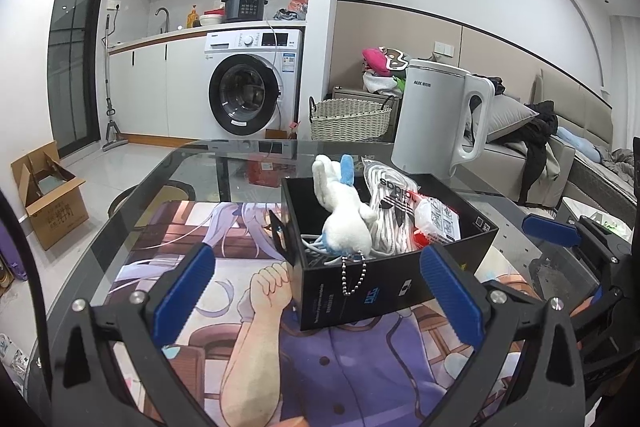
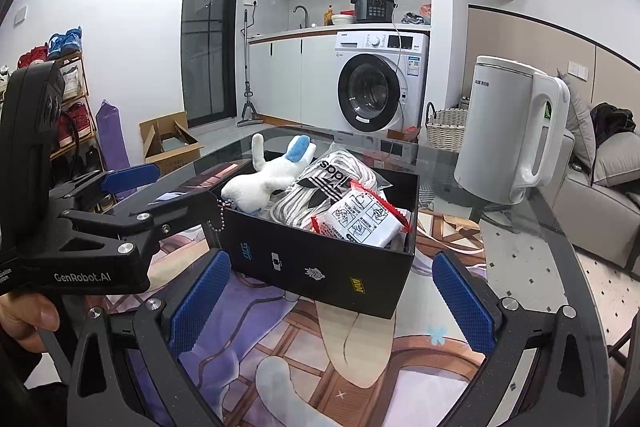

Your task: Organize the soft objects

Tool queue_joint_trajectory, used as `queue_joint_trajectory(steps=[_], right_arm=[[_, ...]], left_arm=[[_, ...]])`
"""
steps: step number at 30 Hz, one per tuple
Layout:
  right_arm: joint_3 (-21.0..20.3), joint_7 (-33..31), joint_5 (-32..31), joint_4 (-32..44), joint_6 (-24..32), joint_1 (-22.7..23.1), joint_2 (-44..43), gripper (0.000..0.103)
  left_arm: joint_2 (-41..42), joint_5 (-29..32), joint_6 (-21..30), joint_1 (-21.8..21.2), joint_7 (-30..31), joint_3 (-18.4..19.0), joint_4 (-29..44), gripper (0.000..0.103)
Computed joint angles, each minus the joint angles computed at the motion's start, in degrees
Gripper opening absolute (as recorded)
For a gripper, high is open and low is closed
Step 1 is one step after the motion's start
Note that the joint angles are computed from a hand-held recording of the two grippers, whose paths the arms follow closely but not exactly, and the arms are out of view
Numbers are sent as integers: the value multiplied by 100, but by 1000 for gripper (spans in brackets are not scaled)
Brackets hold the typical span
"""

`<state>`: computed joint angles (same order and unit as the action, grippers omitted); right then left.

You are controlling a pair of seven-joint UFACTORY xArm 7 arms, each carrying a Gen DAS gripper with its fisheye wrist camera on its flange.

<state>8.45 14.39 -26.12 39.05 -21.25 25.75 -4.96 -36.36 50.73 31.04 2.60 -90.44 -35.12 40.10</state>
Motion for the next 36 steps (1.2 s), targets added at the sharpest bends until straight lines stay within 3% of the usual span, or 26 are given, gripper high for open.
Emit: queue_joint_trajectory(steps=[36], right_arm=[[56, -188, 223, -59, 6, 31, -34, 102]], left_arm=[[28, 166, 234, -175, -187, 30, 36, 103]])
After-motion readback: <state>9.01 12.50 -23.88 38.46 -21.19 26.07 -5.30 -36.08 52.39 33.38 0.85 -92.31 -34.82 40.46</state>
